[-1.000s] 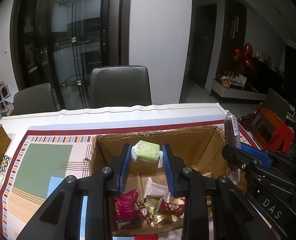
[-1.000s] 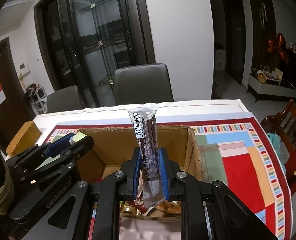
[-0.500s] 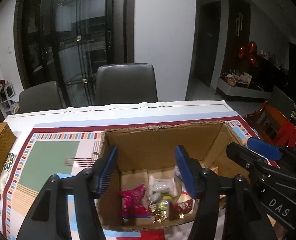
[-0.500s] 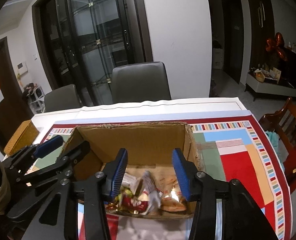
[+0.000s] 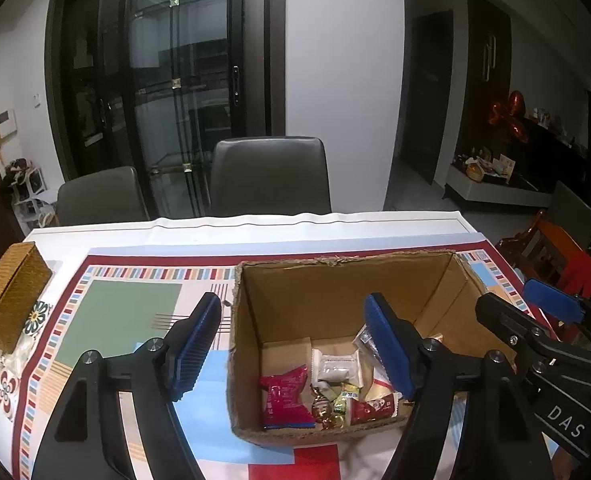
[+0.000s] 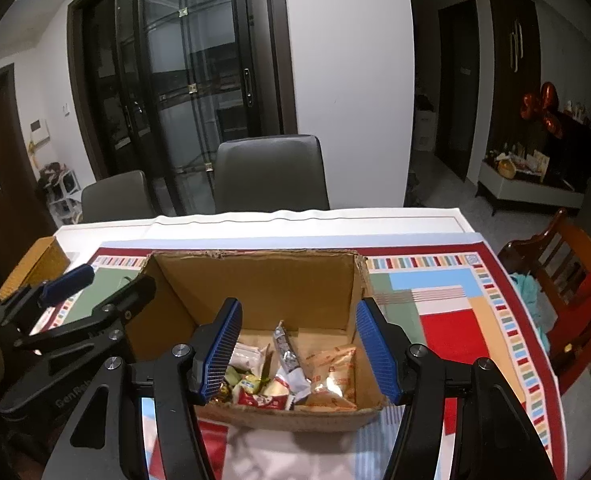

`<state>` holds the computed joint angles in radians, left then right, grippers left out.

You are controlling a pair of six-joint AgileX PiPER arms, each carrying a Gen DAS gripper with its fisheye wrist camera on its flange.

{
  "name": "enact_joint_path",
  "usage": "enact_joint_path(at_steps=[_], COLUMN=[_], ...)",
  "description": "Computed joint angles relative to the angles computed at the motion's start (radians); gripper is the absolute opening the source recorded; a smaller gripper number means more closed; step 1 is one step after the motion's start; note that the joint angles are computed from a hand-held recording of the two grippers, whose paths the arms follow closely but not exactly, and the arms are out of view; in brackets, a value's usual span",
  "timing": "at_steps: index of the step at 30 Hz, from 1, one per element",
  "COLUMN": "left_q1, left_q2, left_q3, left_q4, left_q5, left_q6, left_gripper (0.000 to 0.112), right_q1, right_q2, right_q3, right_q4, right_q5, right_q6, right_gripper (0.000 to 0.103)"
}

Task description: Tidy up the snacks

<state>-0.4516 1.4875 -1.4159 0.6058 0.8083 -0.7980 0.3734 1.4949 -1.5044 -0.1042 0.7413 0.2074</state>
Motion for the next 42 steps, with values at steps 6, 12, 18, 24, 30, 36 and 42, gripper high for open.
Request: enact_joint_path(at_steps=[6,12,18,24,30,36,42], left_q1=[-0.026,-0.058,-0.109,-0.151,-0.207,-0.289,-0.398], left_q2=[-0.036,-0.076,-0.124,-0.166,-0.213,-0.251,-0.311], left_q3=[0.014,0.028,0.046,0.06,0.089,0.111,0.164], left_q4=[0.032,0.061,0.108,0.137,0.17,0.219,0.285], left_q5=[0.03,0.07,0.126,0.173,0.229,0.31,0.393], left_q6=[-0.02,-0.05,-0.087,-0.11,-0.152,-0.205,-0.29], left_gripper=[0.074,0.082,0.084,0.087,0.088,0.088,0.088], right_q1=[0.017,0.032,0.058,0.07,0.089,0.146,0.183], right_q2=[-0.041,-0.085,-0.143,-0.193,-0.248,-0.319,-0.382], right_q3=[0.021,0.041,0.076,0.099,0.131,0.188,0.229], right_q4=[-0.047,-0.082,-0.13,-0.156,-0.186,-0.273,-0.315], right_q5=[0.004,0.01,0.014,0.022,0.032,0.048,0.072], right_q6=[0.036,0.067,0.104,0.131,0.164,0.233,0.28], right_gripper=[0.066,0.072,0.075,0.08,0.08,0.08,0.08])
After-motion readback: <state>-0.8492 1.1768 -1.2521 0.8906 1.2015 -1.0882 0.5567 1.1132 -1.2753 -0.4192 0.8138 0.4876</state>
